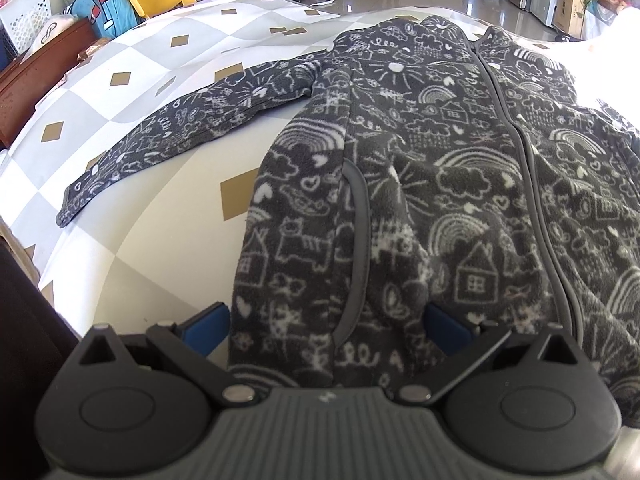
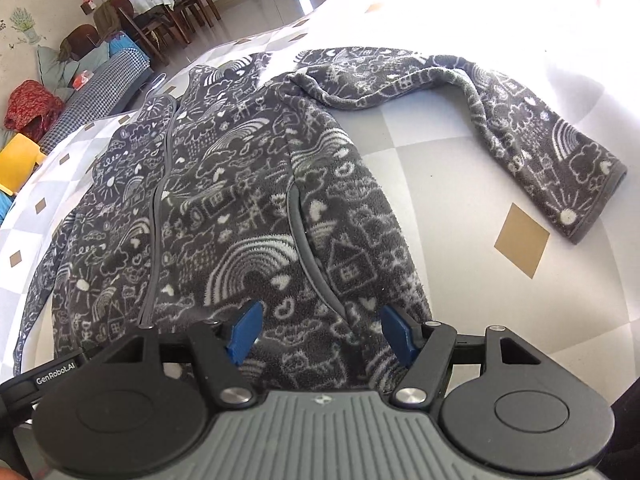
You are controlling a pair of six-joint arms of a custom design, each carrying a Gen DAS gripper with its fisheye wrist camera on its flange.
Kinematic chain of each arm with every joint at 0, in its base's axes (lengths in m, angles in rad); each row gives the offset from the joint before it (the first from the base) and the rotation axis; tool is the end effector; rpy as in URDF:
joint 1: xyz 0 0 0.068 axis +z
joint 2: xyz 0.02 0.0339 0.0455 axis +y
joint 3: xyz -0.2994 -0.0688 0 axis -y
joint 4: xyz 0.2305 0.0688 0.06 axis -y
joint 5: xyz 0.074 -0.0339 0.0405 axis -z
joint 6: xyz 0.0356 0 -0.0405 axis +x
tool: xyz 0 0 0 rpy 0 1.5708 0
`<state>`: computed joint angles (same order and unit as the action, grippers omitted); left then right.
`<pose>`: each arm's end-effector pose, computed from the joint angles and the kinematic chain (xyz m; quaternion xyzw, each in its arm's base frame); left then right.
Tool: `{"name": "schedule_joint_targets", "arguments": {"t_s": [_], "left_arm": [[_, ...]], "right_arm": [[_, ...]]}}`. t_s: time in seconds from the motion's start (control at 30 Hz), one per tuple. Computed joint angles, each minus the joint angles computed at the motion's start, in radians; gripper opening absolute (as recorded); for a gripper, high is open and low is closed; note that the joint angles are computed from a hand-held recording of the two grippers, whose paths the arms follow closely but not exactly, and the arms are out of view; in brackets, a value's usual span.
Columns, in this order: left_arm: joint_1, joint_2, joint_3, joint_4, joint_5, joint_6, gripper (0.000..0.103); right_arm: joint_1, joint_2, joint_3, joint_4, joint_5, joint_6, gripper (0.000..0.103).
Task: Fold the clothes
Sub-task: 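Move the right gripper across the fleece to the sleeve cuff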
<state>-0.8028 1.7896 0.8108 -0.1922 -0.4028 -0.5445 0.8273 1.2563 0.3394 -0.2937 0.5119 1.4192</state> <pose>0.2219 -0.2097 0.1496 0.0843 0.9574 0.0319 0.2744 0.1159 0.1003 0.1535 0.3210 0.8972 0.0484 0.2995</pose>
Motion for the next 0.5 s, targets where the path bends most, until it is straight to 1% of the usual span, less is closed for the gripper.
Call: {"name": "schedule_joint_targets", "arguments": {"t_s": [0.1, 0.2, 0.23, 0.37, 0.5], "left_arm": [[-0.008, -0.014, -0.011, 0.007, -0.010, -0.005, 0.103], [-0.038, -0.031, -0.024, 0.035, -0.054, 0.019, 0.103], [-0.046, -0.034, -0.027, 0.047, -0.063, 0.032, 0.103], [-0.045, -0.026, -0.020, 0.046, -0.021, 0.043, 0.103], [-0.025, -0.006, -0.019, 0.034, 0.003, 0.034, 0.103]], "right_arm": [[-0.008, 0.035, 0.011, 0.014, 0.013, -0.030, 0.064], [-0.016, 0.075, 0.025, 0.037, 0.038, -0.068, 0.064], [-0.024, 0.103, 0.033, 0.051, 0.039, -0.101, 0.064], [-0.061, 0.198, 0.051, 0.089, 0.009, -0.154, 0.064], [-0.067, 0.212, 0.047, 0.078, 0.037, -0.126, 0.064]]}}
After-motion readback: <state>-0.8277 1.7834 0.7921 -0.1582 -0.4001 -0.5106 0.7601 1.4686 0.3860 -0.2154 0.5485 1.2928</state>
